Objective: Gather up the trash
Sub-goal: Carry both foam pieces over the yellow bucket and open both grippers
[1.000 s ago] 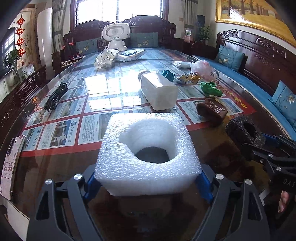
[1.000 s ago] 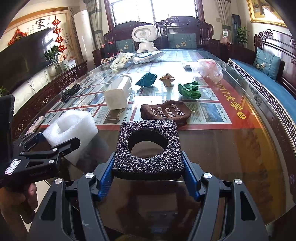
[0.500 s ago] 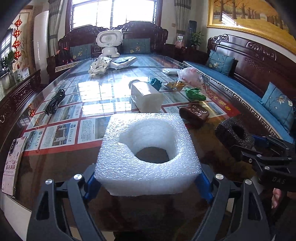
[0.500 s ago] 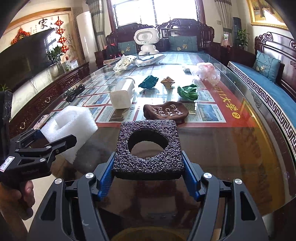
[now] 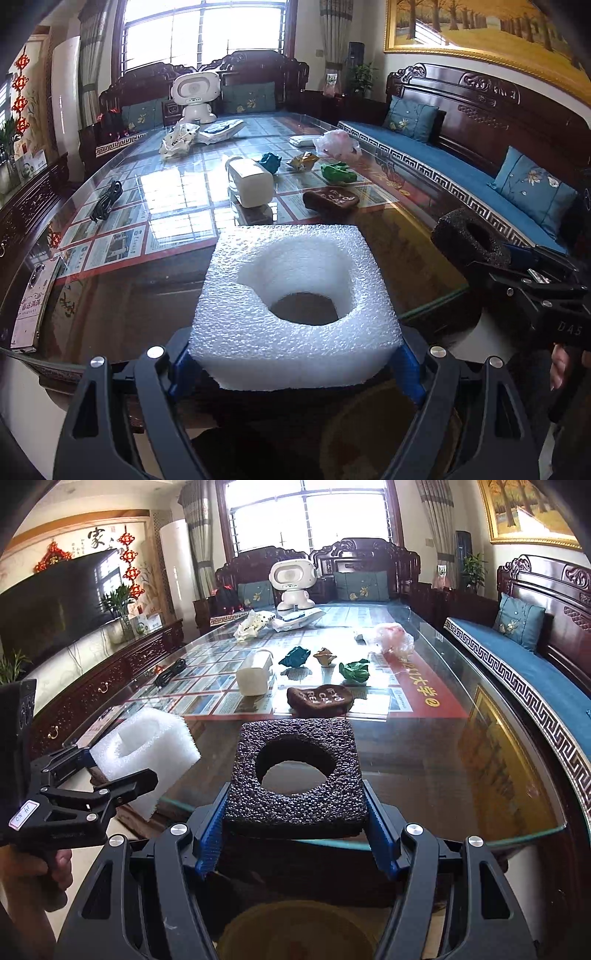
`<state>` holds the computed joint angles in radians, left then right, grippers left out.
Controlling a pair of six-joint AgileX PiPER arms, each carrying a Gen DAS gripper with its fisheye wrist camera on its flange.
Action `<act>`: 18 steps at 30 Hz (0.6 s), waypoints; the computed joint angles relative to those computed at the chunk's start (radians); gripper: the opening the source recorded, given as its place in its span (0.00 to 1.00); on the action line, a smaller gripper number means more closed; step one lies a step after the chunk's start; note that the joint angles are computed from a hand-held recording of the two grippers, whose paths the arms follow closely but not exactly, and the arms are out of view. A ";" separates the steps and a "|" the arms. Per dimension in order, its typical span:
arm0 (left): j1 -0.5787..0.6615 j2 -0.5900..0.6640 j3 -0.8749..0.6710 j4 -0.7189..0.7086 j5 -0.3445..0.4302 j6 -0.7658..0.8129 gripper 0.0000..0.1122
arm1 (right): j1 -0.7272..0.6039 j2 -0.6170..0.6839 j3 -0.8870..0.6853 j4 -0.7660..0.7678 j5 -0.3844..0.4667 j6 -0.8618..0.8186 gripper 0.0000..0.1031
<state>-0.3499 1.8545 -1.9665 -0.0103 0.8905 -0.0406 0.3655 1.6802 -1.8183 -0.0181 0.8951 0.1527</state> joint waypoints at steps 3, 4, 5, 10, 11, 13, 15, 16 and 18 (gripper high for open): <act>-0.034 -0.072 0.114 0.008 -0.035 -0.010 0.74 | 0.001 -0.081 0.105 0.038 -0.025 -0.027 0.62; -0.044 -0.094 0.149 0.006 -0.045 -0.007 0.74 | 0.006 -0.116 0.149 0.037 -0.034 -0.026 0.62; -0.055 -0.116 0.184 0.013 -0.056 -0.012 0.74 | 0.013 -0.144 0.184 0.031 -0.045 -0.019 0.62; -0.110 -0.210 0.341 0.044 -0.116 -0.043 0.74 | 0.038 -0.288 0.354 0.015 -0.068 0.008 0.62; -0.121 -0.227 0.373 0.052 -0.128 -0.050 0.74 | 0.045 -0.313 0.383 0.002 -0.067 0.019 0.62; -0.138 -0.253 0.427 0.067 -0.146 -0.063 0.74 | 0.066 -0.365 0.446 -0.034 -0.062 0.055 0.62; -0.150 -0.272 0.471 0.068 -0.160 -0.067 0.74 | 0.081 -0.406 0.504 -0.048 -0.052 0.078 0.62; -0.155 -0.280 0.488 0.067 -0.161 -0.068 0.74 | 0.090 -0.423 0.533 -0.057 -0.049 0.092 0.62; -0.169 -0.293 0.523 0.078 -0.168 -0.082 0.74 | 0.105 -0.437 0.577 -0.077 -0.037 0.125 0.62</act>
